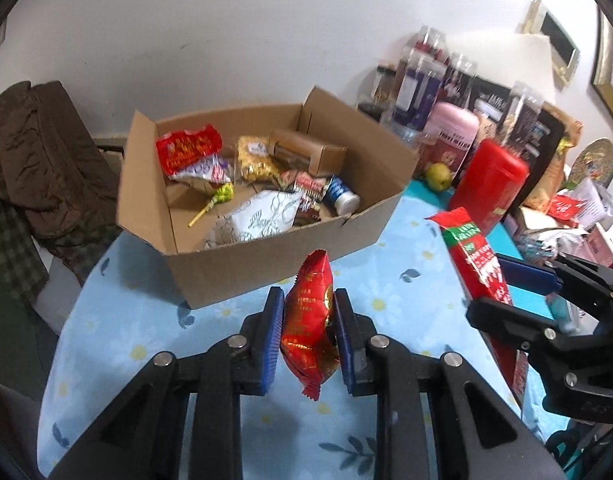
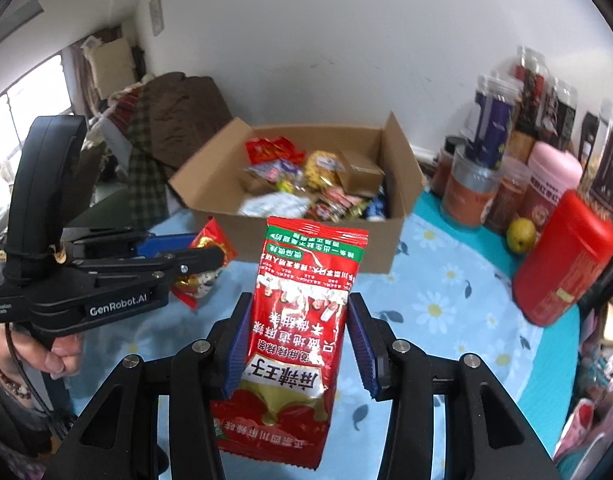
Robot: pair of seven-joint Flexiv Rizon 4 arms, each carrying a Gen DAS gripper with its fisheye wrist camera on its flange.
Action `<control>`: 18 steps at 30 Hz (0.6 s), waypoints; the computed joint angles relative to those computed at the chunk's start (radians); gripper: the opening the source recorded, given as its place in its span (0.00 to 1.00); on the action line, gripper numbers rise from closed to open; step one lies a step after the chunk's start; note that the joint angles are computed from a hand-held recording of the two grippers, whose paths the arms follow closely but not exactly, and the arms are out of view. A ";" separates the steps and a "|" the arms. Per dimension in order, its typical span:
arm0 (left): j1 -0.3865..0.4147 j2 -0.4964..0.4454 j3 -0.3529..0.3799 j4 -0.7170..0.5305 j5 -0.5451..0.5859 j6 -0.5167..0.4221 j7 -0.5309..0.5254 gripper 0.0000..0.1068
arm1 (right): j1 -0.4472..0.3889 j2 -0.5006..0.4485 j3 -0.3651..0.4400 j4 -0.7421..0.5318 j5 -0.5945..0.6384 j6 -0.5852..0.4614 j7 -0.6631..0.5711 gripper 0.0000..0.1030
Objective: Organize snacks
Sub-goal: 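Carry both packets with both tools over the cardboard box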
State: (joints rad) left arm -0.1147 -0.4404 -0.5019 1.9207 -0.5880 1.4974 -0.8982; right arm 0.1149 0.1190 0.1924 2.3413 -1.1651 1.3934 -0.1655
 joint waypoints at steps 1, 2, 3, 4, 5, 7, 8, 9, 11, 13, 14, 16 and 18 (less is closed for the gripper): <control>0.034 0.017 -0.044 0.023 -0.023 0.020 0.023 0.23 | 0.003 0.008 0.004 -0.003 0.000 -0.004 -0.006 0.44; 0.060 0.030 -0.080 0.041 -0.041 0.033 0.040 0.23 | 0.006 0.016 0.009 -0.008 -0.004 -0.008 -0.009 0.44; 0.095 0.045 -0.127 0.061 -0.063 0.050 0.063 0.23 | 0.007 0.023 0.013 -0.012 -0.010 -0.011 -0.011 0.44; 0.127 0.057 -0.169 0.077 -0.082 0.065 0.082 0.23 | 0.009 0.029 0.017 -0.016 -0.014 -0.013 -0.012 0.44; 0.157 0.067 -0.210 0.091 -0.097 0.081 0.099 0.23 | 0.009 0.033 0.019 -0.019 -0.017 -0.013 -0.013 0.44; 0.226 0.088 -0.299 0.118 -0.115 0.112 0.124 0.23 | 0.013 0.045 0.026 -0.026 -0.013 -0.013 -0.021 0.44; 0.274 0.098 -0.359 0.134 -0.118 0.132 0.135 0.23 | 0.018 0.053 0.031 -0.031 -0.002 -0.021 -0.029 0.44; 0.305 0.104 -0.396 0.143 -0.112 0.144 0.134 0.23 | 0.020 0.061 0.037 -0.035 0.003 -0.028 -0.036 0.44; 0.384 0.113 -0.491 0.162 -0.099 0.167 0.134 0.23 | 0.019 0.080 0.047 -0.047 -0.006 -0.039 -0.041 0.44; 0.442 0.116 -0.559 0.170 -0.077 0.179 0.124 0.23 | 0.020 0.090 0.053 -0.061 0.000 -0.050 -0.057 0.44; 0.471 0.116 -0.592 0.173 -0.065 0.184 0.118 0.23 | 0.018 0.095 0.056 -0.071 -0.005 -0.056 -0.060 0.44; 0.516 0.116 -0.643 0.172 -0.038 0.195 0.103 0.23 | 0.013 0.101 0.061 -0.096 -0.027 -0.069 -0.060 0.44; 0.561 0.116 -0.693 0.169 -0.010 0.206 0.085 0.23 | 0.010 0.100 0.060 -0.120 -0.044 -0.068 -0.064 0.44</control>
State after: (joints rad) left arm 0.4468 -0.3245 -1.1953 2.0895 -0.5979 1.7038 -0.8127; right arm 0.1249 0.2194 0.2525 2.2208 -1.2096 1.3254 -0.2296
